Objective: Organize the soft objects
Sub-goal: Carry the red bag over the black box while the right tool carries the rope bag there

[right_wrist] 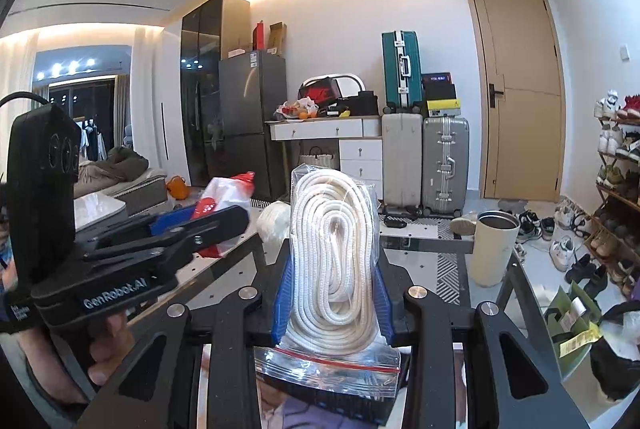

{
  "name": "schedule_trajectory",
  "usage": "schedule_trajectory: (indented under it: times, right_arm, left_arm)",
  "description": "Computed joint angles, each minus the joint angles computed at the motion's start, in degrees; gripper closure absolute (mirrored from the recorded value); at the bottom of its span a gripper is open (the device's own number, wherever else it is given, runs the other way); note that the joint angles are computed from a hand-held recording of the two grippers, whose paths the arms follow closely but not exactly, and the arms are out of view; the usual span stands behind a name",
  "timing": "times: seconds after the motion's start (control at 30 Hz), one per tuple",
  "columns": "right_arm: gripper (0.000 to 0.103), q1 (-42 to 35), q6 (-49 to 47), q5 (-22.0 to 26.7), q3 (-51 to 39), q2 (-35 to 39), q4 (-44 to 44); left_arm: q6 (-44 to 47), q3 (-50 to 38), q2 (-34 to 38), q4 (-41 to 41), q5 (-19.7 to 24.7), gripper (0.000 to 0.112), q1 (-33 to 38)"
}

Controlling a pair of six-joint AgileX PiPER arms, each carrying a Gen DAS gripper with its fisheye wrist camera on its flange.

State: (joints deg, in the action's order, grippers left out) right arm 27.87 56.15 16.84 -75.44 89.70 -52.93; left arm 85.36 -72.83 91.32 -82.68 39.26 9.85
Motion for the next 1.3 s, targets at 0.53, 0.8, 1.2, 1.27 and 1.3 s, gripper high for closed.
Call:
schedule_trajectory:
  times: [0.53, 0.8, 1.2, 1.27, 1.3]
  right_arm:
    - [0.069, -5.24, -26.49, 7.35, -17.06, 12.8, 27.06]
    - [0.069, -6.57, -30.85, 10.1, -19.1, 15.54, 31.75]
    - [0.069, -8.39, -34.86, 9.93, -18.34, 16.6, 35.14]
    - [0.069, -8.62, -35.65, 10.53, -19.21, 17.34, 36.24]
    - [0.069, -8.54, -35.68, 10.85, -19.27, 17.43, 36.26]
  left_arm:
    - [-21.05, -12.74, 11.49, 19.79, -2.99, 0.071, -5.46]
    - [-26.32, -14.57, 13.66, 27.1, -1.39, 0.071, -7.33]
    - [-28.47, -15.69, 14.24, 29.97, -0.39, 0.071, -7.77]
    - [-28.81, -15.81, 14.26, 30.59, -0.72, 0.071, -7.94]
    - [-29.42, -16.21, 14.52, 31.28, -0.45, 0.071, -8.02]
